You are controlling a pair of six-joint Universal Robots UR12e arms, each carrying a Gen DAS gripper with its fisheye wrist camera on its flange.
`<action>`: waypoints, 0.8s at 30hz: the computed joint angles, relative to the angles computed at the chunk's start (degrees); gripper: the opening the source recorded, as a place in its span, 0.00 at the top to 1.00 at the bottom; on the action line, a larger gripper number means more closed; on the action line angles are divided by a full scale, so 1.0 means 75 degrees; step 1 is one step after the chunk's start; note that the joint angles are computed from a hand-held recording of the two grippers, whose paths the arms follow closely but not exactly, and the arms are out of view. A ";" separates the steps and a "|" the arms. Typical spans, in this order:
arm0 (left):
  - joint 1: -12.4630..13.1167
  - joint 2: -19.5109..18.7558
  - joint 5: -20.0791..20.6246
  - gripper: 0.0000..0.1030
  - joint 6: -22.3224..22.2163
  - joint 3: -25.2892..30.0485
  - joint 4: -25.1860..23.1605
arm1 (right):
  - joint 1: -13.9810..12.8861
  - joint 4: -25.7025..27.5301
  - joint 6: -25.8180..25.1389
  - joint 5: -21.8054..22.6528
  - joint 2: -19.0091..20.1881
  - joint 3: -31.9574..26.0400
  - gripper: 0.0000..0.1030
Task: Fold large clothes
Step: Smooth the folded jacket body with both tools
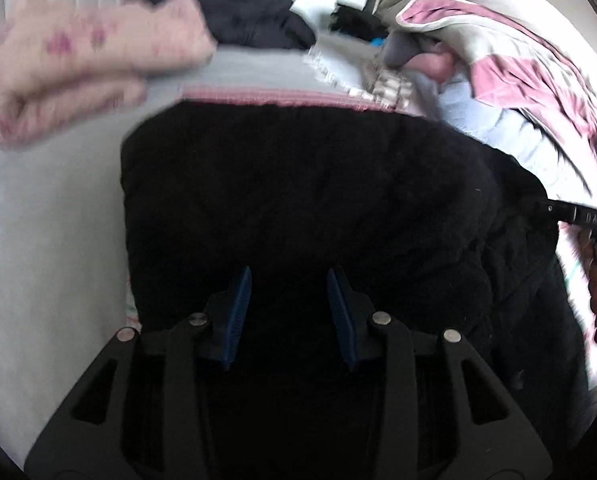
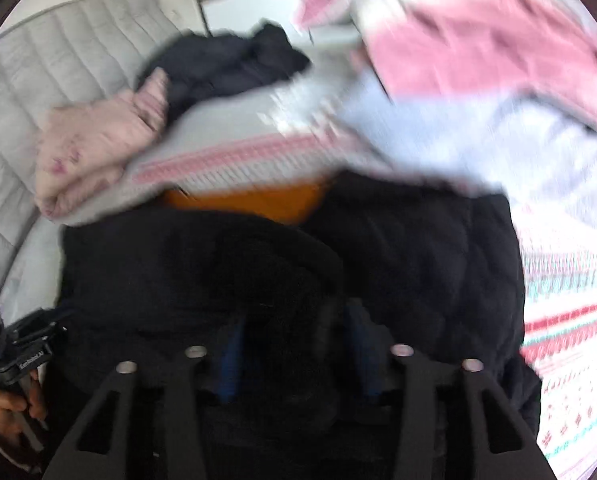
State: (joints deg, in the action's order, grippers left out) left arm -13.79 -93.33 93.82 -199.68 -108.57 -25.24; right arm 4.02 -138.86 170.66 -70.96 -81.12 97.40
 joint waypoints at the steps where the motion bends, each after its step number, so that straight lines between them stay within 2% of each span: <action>1: -0.0013 0.0051 0.0024 0.59 -0.0015 -0.0008 0.0002 | -0.0143 -0.0101 0.0120 0.0354 -0.0071 0.0117 0.44; 3: -0.0029 0.0187 0.0075 0.57 -0.0148 0.0001 0.0032 | -0.0304 -0.0514 0.0303 0.0683 -0.0228 0.0327 0.43; 4: -0.0037 0.0223 0.0111 0.53 -0.0150 0.0007 0.0163 | -0.0321 -0.0933 0.0375 0.0706 -0.0316 0.0450 0.43; 7: -0.0140 0.0159 0.0211 0.43 -0.0017 0.0075 0.0959 | -0.0106 -0.2784 0.0596 0.0216 -0.0463 0.0718 0.44; 8: -0.0173 0.0074 0.0181 0.40 0.0045 0.0160 0.1123 | 0.0034 -0.3267 0.0549 0.0020 -0.0421 0.0721 0.46; 9: -0.0222 -0.0040 0.0183 0.38 0.0169 0.0268 0.1176 | 0.0158 -0.3430 0.0424 -0.0112 -0.0358 0.0696 0.53; 10: -0.0281 -0.0163 0.0253 0.36 0.0308 0.0386 0.1124 | 0.0302 -0.3424 0.0210 -0.0329 -0.0258 0.0615 0.58; 11: -0.0326 -0.0312 0.0332 0.35 0.0448 0.0526 0.0984 | 0.0452 -0.3331 -0.0027 -0.0634 -0.0126 0.0540 0.68; 12: -0.0344 -0.0465 0.0369 0.34 0.0514 0.0663 0.0687 | 0.0529 -0.3211 -0.0154 -0.0860 -0.0016 0.0486 0.74; 14: -0.0285 -0.0703 0.0282 0.32 0.0426 0.0802 0.0144 | 0.0625 -0.2761 -0.0372 -0.1528 0.0270 0.0404 0.75; 15: -0.0213 -0.0792 0.0134 0.30 0.0417 0.0717 0.0268 | 0.0594 -0.2547 -0.0479 -0.1687 0.0401 0.0404 0.76; 16: -0.0122 -0.0823 -0.0120 0.29 0.0354 0.0598 0.0540 | 0.0533 -0.2529 -0.0511 -0.1606 0.0478 0.0437 0.76; 17: -0.0034 -0.0803 -0.0380 0.29 0.0222 0.0525 0.0684 | 0.0411 -0.2831 -0.0404 -0.1246 0.0505 0.0556 0.76; 18: 0.0001 -0.0780 -0.0474 0.29 0.0188 0.0547 0.0610 | 0.0369 -0.2813 -0.0320 -0.1151 0.0482 0.0565 0.76; 20: -0.0061 -0.0758 -0.0319 0.29 0.0330 0.0680 0.0245 | 0.0411 -0.2617 -0.0342 -0.1227 0.0452 0.0466 0.76; 22: -0.0159 -0.0650 -0.0076 0.28 0.0239 0.0758 -0.0136 | 0.0298 -0.2302 -0.0400 -0.0866 0.0297 0.0444 0.73; 23: -0.0187 -0.0574 -0.0030 0.25 0.0077 0.0796 -0.0325 | 0.0258 -0.2184 -0.0319 -0.0688 0.0257 0.0417 0.68; 24: -0.0206 -0.0456 -0.0062 0.24 -0.0115 0.0784 -0.0489 | 0.0134 -0.1994 -0.0238 -0.0438 0.0095 0.0472 0.55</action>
State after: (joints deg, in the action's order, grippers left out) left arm -15.33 -96.75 93.36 -200.54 -102.69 -28.91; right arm 5.03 -153.82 168.87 -74.24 -80.40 100.95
